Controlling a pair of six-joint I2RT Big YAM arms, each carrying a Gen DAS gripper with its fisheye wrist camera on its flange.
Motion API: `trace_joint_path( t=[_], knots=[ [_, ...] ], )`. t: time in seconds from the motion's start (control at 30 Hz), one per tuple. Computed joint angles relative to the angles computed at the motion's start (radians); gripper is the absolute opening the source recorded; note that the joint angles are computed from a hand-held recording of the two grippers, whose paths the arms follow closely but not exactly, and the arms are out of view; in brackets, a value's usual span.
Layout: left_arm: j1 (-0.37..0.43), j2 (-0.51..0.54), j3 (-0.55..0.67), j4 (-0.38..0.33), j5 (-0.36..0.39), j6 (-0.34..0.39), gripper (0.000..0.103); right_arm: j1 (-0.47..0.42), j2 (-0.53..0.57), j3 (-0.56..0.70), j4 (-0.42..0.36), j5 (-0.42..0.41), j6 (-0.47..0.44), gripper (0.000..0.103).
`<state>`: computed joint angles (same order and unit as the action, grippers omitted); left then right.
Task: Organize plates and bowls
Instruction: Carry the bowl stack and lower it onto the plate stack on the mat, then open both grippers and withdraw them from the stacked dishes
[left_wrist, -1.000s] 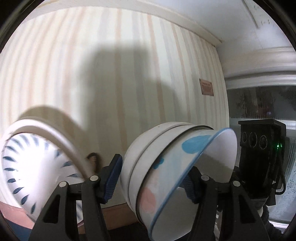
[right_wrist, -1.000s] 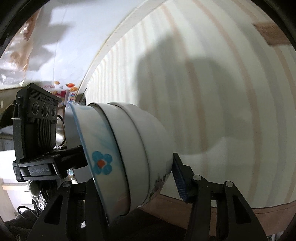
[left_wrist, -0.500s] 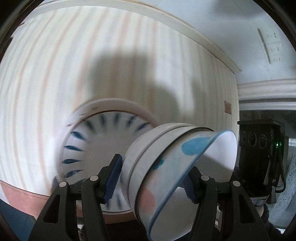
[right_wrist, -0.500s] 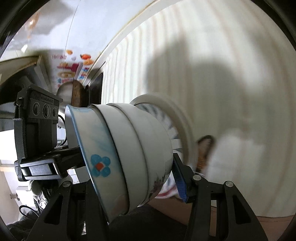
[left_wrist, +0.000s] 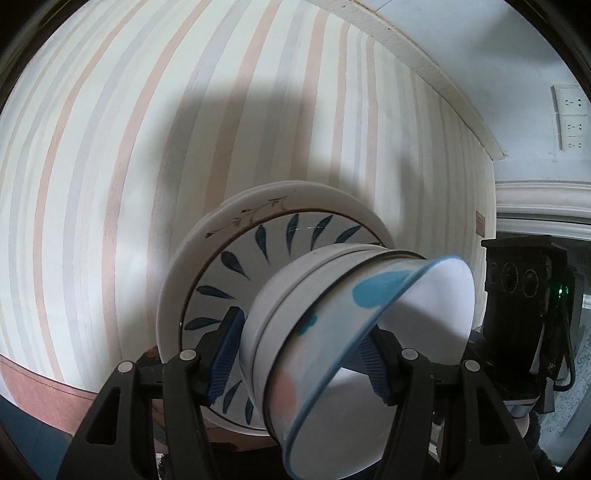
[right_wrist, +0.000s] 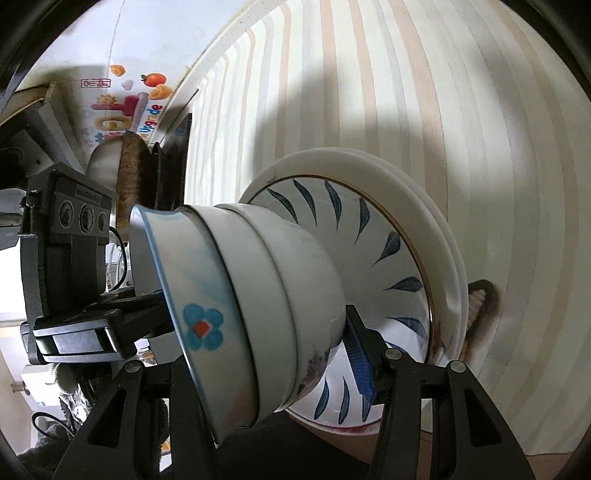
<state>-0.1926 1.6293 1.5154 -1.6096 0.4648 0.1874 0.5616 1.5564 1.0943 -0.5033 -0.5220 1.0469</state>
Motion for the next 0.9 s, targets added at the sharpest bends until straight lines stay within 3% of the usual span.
trace_joint_path(
  t=[0.7, 0.9],
  knots=[
    [-0.02, -0.014, -0.027, 0.033, -0.019, -0.02, 0.058, -0.002, 0.03, 0.029, -0.039, -0.016, -0.013, 0.055],
    [-0.014, -0.08, -0.046, 0.08, -0.107, -0.016, 0.058, 0.011, 0.003, 0.036, -0.086, 0.031, -0.006, 0.055]
  ],
)
